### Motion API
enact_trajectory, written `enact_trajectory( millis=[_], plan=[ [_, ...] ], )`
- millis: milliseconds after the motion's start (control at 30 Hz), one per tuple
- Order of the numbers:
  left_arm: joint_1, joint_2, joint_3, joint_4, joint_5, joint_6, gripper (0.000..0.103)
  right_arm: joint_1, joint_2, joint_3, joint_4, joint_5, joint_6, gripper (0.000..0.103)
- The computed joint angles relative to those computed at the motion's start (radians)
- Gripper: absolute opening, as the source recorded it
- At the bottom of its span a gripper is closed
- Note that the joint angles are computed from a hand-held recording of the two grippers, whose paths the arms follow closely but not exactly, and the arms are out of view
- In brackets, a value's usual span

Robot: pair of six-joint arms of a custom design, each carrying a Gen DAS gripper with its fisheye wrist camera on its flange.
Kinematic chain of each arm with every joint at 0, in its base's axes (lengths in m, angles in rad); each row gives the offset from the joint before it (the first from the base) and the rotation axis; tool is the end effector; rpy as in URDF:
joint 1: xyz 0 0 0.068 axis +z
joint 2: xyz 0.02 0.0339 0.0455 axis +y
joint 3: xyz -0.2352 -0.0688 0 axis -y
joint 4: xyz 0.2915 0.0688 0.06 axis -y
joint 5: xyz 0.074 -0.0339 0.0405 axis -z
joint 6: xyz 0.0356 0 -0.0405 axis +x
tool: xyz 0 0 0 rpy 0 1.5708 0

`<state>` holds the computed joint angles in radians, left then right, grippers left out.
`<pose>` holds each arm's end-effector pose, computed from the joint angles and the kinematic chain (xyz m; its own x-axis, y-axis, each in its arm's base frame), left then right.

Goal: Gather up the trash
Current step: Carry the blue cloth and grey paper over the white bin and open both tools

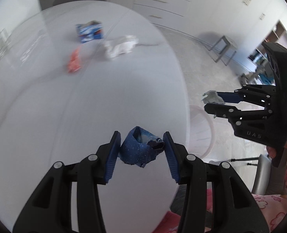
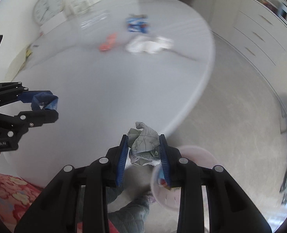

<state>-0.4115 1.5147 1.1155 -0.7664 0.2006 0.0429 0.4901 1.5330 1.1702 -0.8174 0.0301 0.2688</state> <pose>0.3103 -0.1432 0.1902 -0.8216 0.4044 -0.4017 0.4997 0.8502 -0.1660 0.3064 0.1622 0.1998 -0.9088 -0.1840 -0.3745 -0.2272 0.9710 0.0743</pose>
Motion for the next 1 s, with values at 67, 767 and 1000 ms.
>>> enact_trajectory(
  millis=[67, 767, 1000],
  plan=[
    [-0.07, 0.024, 0.029, 0.003, 0.0, -0.025, 0.044, -0.059, -0.112, -0.107, -0.015, 0.006, 0.004, 0.032],
    [-0.414, 0.242, 0.254, -0.022, -0.085, -0.188, 0.045, -0.382, -0.474, -0.474, -0.033, -0.042, -0.158, 0.096],
    [-0.466, 0.335, 0.337, -0.032, -0.08, -0.185, 0.045, -0.53, -0.541, -0.474, -0.073, -0.07, -0.208, 0.098]
  ],
)
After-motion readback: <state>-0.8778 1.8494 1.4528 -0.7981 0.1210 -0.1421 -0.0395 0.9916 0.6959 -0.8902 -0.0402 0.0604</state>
